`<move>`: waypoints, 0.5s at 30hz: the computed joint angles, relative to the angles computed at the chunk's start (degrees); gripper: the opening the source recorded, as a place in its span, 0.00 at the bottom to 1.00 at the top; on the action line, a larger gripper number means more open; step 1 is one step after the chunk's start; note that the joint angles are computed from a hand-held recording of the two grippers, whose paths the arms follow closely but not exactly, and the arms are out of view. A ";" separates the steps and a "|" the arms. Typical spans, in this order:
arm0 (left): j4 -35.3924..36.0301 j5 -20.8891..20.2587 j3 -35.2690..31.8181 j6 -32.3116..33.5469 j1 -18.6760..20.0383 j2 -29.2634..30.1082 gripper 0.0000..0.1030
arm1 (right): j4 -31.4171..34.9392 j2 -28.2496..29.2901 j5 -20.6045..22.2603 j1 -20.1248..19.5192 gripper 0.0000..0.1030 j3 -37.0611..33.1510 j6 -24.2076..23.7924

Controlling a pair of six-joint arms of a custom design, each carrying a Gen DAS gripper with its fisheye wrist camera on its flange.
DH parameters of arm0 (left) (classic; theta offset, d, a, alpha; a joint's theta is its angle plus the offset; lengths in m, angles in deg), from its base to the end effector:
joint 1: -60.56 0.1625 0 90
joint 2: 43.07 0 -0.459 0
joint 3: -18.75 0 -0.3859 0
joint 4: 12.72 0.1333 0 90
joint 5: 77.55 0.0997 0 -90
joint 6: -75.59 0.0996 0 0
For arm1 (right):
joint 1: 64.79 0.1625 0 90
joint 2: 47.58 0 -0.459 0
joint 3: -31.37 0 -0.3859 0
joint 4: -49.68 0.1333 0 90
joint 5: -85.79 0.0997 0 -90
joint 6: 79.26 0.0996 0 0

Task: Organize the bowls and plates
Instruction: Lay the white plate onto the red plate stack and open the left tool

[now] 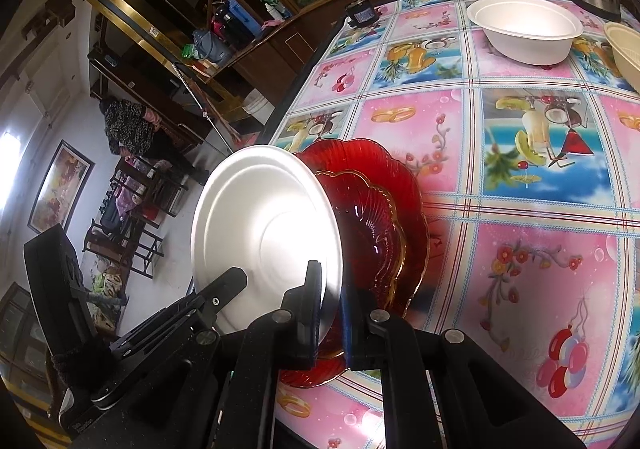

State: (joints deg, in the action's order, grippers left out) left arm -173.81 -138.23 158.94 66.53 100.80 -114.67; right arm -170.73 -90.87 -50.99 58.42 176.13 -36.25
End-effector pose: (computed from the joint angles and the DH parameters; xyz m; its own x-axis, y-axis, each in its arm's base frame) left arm -0.1794 -0.3904 0.1564 -0.6924 0.5420 -0.4762 0.6618 0.7400 -0.1201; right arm 0.2576 -0.2827 0.0876 -0.8871 0.4409 0.1363 0.1721 0.5900 -0.7889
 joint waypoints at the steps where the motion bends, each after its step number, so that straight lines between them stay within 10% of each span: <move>1: 0.02 0.00 0.01 -0.03 -0.04 0.02 0.13 | -0.14 0.04 0.16 -0.18 0.08 0.07 -0.06; 15: 0.06 0.18 0.03 -0.04 0.13 0.56 0.13 | 1.07 -0.29 0.71 -0.96 0.08 0.05 0.15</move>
